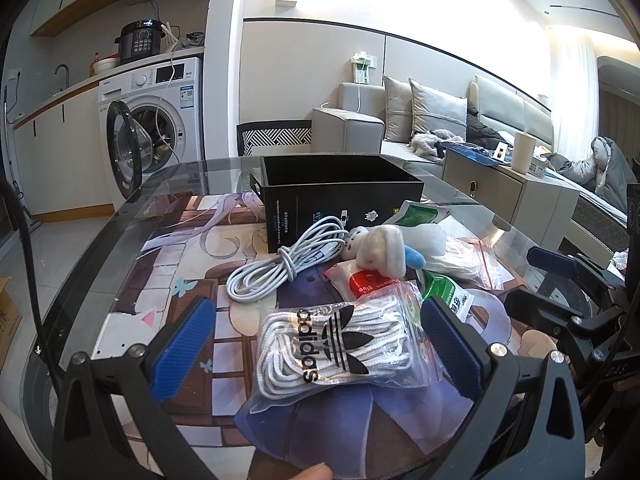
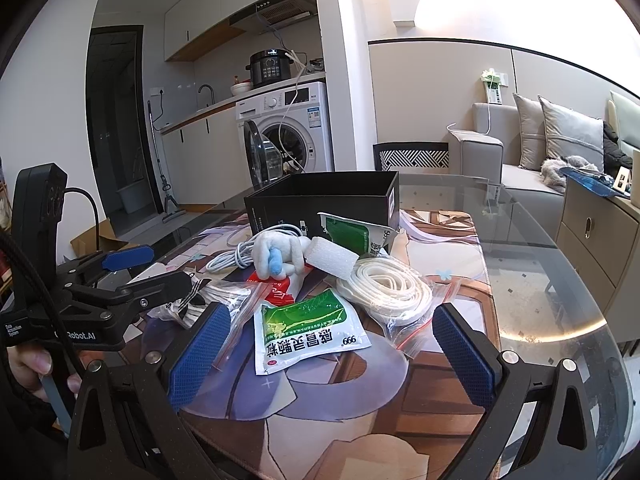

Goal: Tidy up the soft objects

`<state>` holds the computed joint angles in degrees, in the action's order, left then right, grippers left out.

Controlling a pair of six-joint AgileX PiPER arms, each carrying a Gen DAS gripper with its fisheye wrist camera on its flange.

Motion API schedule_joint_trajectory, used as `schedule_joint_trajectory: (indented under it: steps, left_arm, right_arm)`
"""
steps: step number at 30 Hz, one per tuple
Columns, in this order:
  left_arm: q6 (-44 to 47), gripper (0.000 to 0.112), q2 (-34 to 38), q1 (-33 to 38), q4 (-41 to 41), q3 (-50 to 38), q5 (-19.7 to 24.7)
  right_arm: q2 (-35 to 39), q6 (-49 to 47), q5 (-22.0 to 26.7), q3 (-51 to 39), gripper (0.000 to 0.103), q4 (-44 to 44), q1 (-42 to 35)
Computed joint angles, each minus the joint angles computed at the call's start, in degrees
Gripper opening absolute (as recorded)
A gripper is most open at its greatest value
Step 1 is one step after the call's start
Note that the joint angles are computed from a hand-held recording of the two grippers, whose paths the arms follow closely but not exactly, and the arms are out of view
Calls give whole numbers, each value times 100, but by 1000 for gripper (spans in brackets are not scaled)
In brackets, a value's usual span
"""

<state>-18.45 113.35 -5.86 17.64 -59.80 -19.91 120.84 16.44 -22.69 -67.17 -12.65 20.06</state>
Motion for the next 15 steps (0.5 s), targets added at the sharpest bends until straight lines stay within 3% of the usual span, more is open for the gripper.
schedule_joint_trajectory:
  steps: [10,15]
  left_arm:
    - [-33,103,-13,33,45,5,0]
    - [-139,103,2,112,190,-6,-13]
  right_arm:
    - [-10,0,65,-11,103,-66,-12]
    - [21,-253,464,-207,103,100,37]
